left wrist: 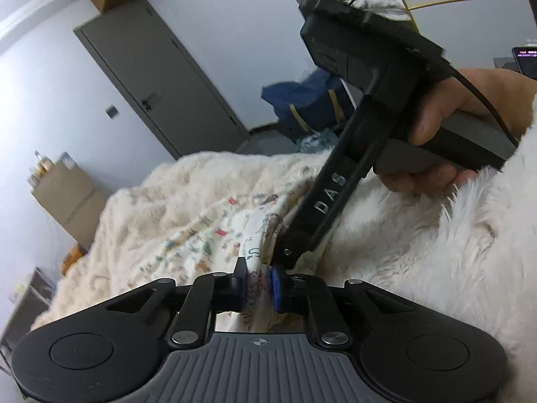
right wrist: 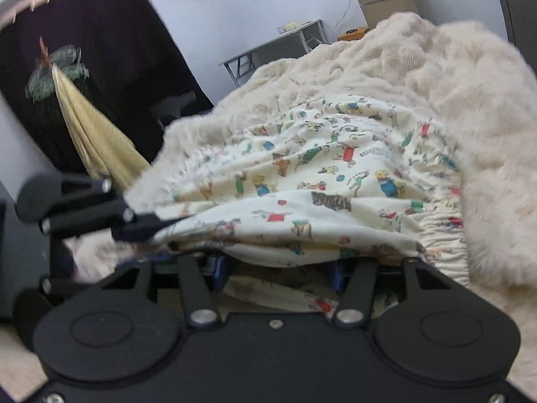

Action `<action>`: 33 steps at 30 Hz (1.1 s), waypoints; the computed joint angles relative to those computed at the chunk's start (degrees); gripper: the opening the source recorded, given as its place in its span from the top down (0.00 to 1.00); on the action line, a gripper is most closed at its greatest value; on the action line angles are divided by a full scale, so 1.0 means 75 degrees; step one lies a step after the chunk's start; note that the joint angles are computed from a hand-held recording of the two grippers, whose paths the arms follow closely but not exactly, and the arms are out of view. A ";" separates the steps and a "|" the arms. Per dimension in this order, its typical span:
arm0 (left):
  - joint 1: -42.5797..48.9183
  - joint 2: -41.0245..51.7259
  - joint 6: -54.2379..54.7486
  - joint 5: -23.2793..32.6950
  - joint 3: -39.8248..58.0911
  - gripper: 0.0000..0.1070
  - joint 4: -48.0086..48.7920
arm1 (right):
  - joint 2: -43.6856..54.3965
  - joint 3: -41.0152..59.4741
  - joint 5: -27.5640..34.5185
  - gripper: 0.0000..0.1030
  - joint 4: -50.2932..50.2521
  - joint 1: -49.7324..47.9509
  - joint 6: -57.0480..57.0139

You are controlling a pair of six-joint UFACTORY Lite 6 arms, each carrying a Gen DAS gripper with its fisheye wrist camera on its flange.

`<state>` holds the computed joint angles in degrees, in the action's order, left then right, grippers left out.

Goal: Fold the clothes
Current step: 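Lay the garment fold down with the right gripper and open both grippers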

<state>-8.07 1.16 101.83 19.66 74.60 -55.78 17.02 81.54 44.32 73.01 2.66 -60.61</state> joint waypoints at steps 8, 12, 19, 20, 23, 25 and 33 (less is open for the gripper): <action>0.0318 -0.0158 0.0322 0.0551 -0.0028 0.93 -0.0460 | 0.0071 -0.0185 -0.0277 0.55 0.0571 0.0222 -0.0522; 0.0318 -0.0195 0.0166 0.0662 -0.0034 0.93 -0.0246 | -0.0152 -0.0517 -0.0668 0.54 0.0816 0.0326 -0.1259; 0.0503 -0.0171 0.0007 0.1107 0.0088 0.93 -0.0026 | -0.0522 -0.0999 -0.1284 0.49 0.1337 0.0561 -0.2371; 0.0523 -0.0163 -0.0003 0.1171 0.0105 0.93 0.0021 | -0.0546 -0.1027 -0.1354 0.49 0.1344 0.0581 -0.2395; 0.0568 -0.0089 -0.0136 0.1368 0.0208 0.93 0.0189 | -0.0452 -0.0809 -0.1158 0.49 0.0621 0.0513 -0.1963; 0.0582 -0.0073 -0.0105 0.1408 0.0236 0.93 0.0157 | -0.0482 -0.0903 -0.0831 0.49 0.0789 0.0324 -0.2270; 0.0550 0.0043 -0.0232 0.1501 0.0352 0.85 0.0347 | -0.0609 -0.0892 -0.0846 0.49 0.0014 0.0320 -0.2128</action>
